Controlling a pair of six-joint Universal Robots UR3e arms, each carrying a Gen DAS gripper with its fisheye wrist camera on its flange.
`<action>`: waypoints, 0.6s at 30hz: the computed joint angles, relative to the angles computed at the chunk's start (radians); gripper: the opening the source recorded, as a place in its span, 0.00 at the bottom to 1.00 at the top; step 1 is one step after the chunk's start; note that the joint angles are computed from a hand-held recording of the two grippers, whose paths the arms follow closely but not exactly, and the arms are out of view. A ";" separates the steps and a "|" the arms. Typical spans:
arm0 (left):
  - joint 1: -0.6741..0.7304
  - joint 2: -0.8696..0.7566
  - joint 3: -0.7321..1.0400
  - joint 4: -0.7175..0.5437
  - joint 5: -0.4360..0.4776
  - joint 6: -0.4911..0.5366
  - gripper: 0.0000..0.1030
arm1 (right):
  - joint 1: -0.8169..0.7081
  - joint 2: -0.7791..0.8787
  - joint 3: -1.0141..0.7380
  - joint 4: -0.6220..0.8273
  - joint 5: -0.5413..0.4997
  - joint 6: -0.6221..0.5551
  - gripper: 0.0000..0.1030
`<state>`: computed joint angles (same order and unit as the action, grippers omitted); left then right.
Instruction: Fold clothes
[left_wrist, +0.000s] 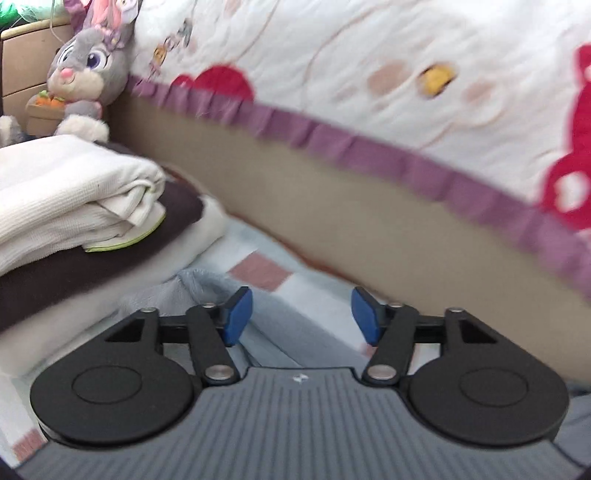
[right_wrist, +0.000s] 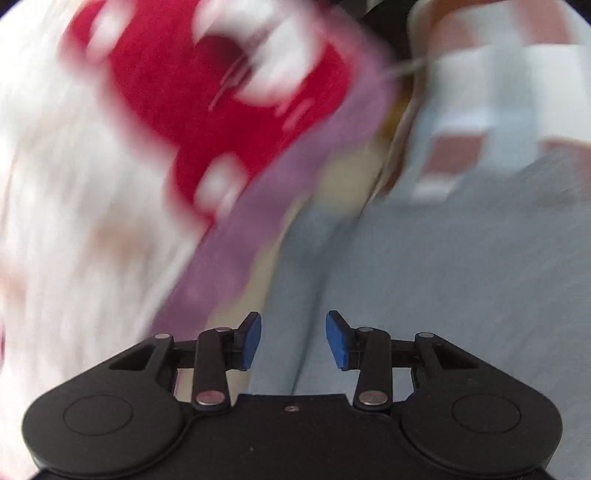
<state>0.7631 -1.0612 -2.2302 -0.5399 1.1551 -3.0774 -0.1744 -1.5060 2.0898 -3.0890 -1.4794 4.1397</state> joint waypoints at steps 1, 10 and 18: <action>0.002 0.035 0.003 -0.058 -0.028 0.035 0.60 | 0.000 0.006 -0.040 0.051 0.066 -0.072 0.44; -0.333 -0.079 0.070 -0.151 0.080 0.019 0.60 | 0.141 -0.188 -0.049 0.278 0.221 -0.448 0.44; -0.733 -0.547 0.334 -0.045 0.428 0.006 0.68 | 0.365 -0.061 -0.019 0.155 -0.027 -0.751 0.44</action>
<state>0.0304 -1.6084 -1.8962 -0.5852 1.5832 -3.0718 0.1909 -1.5670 2.0707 -2.9339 -1.5068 3.3891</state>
